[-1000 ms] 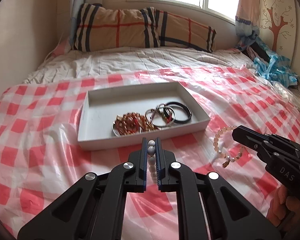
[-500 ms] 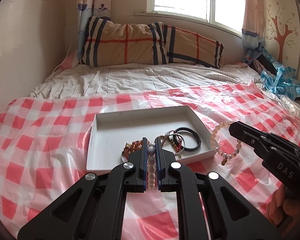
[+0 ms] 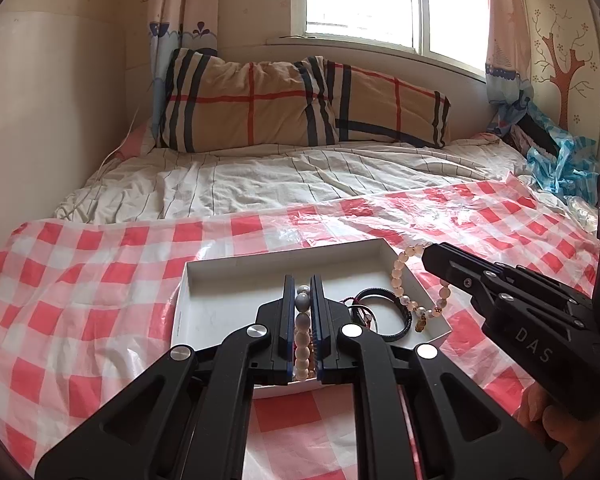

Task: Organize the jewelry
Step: 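Carry white and pink bead bracelets over the white box and lower them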

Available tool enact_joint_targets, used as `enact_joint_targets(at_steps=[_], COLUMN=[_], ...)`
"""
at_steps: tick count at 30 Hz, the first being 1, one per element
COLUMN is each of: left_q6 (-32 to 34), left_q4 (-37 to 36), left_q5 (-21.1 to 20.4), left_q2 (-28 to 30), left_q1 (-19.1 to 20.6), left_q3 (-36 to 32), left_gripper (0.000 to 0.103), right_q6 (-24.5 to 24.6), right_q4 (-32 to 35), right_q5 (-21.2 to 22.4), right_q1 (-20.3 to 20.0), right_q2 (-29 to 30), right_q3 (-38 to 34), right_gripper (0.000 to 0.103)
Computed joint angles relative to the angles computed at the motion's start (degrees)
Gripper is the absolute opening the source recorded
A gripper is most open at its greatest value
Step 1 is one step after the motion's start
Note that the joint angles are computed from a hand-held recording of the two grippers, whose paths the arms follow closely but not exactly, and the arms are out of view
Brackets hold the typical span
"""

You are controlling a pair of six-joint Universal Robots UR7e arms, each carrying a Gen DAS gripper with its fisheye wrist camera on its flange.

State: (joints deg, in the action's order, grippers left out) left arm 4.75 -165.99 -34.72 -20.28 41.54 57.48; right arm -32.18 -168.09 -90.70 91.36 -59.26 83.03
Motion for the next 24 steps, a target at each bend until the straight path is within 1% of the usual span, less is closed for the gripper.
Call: enact_joint_targets(at_steps=[4,11,16,21,24], left_q6=[0.33,0.50,0.86,0.88,0.67], left_q4=[0.52,0.27,1.09,1.32,1.90], left_q5=[0.06,0.27,0.36,0.61,0.99], left_q2=[1.12,1.98,3.45,4.03,4.41], left_q1=[0.54,0.82,1.36,1.66,1.81], left_q3=[-2.08,-2.95,-5.70,-6.90,-7.60], left_gripper=[0.007,0.007,0.007,0.007,0.007], right_q6=[-0.01,0.16,0.23,0.14,0.24], right_q4=[-0.04,0.50,0.42,0.19,0.25], right_q5=[-0.04,-0.42,-0.29,0.12,-0.40], right_q1=[-0.03,-0.23,-0.42,-0.45,-0.30], right_q2=[0.48,2.24,3.35,3.86,4.70], right_q3=[-0.48,-2.37,-3.62,-4.14,-5.00], right_gripper=[0.008,0.009,0.008,0.009,0.009])
